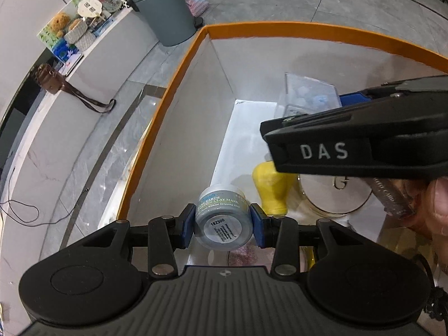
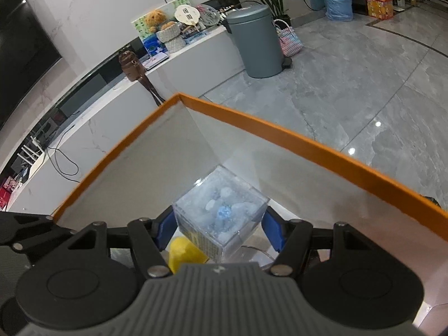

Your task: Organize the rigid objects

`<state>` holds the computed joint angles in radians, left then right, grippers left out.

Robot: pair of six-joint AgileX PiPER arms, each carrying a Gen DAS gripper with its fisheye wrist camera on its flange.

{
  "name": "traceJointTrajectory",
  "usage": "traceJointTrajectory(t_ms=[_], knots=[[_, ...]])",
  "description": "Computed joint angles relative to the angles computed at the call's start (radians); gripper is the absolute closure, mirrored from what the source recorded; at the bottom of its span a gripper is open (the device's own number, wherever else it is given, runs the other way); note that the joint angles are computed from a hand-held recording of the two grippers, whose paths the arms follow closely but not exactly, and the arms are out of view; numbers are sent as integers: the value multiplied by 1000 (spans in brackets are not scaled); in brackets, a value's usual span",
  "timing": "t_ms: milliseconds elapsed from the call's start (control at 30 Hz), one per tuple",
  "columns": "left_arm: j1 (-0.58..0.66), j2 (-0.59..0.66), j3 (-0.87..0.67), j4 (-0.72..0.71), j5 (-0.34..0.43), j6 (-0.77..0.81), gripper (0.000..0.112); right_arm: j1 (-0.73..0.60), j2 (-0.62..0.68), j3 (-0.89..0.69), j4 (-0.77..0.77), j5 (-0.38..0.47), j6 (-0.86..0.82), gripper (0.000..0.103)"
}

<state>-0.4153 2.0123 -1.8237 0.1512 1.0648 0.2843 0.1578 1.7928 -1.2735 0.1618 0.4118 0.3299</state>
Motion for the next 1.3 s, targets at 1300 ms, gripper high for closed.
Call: traceJointTrajectory(t_ms=[1300], knots=[[-11,-254,127,-48,-12,-291,39,4,-254,43,-120,138,-22,30]])
